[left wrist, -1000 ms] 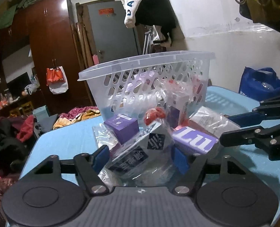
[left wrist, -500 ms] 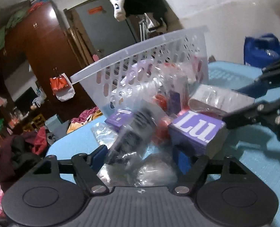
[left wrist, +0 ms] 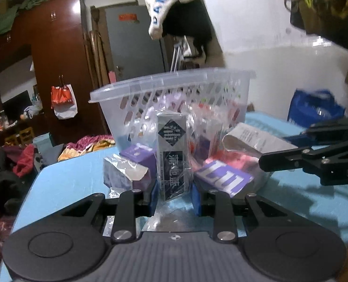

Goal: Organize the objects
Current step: 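Grasp clear packet with right tool while left tool grasps tall blue-labelled box, then lift both items over the basket and release them inside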

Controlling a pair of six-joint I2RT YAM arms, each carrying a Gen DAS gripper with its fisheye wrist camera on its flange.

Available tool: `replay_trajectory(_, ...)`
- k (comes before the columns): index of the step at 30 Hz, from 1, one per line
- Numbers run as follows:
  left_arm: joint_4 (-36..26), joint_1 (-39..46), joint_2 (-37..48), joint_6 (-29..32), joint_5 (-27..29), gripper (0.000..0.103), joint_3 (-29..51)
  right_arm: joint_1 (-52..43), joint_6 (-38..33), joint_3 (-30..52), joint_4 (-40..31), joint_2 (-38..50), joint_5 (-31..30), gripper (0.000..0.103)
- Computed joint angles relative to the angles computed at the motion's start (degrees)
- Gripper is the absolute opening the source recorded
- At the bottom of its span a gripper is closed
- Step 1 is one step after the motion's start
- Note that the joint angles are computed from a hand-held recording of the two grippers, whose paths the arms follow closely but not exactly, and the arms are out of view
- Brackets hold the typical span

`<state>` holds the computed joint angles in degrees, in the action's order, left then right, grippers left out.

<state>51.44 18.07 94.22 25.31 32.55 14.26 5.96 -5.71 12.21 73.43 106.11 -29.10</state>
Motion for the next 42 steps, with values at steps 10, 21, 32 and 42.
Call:
replay_trajectory(10,10.3,4.4,2.8,-8.2,6.7,0.033,-1.2,-2.8,4.1,-1.4,6.8,0.7,-2.1,0.036)
replay_trajectory(21,-17.4,-3.0,-12.5,-16.7,3.6,0.033,17.8,-4.7,3.1,13.7,-23.1,-22.3,-0.6,0.036)
replay_trajectory(32,-27.0,-12.9,1.4,-18.5,-13.2,0.086,34.6,-1.0,-5.7,31.7,-37.1,-9.5,7.3,0.071)
replay_trajectory(42,-13.6,3.6,-8.3,-14.5,0.5,0.086,5.5,-8.9,-3.8,10.9,-24.0,-10.1,-4.0,0.103)
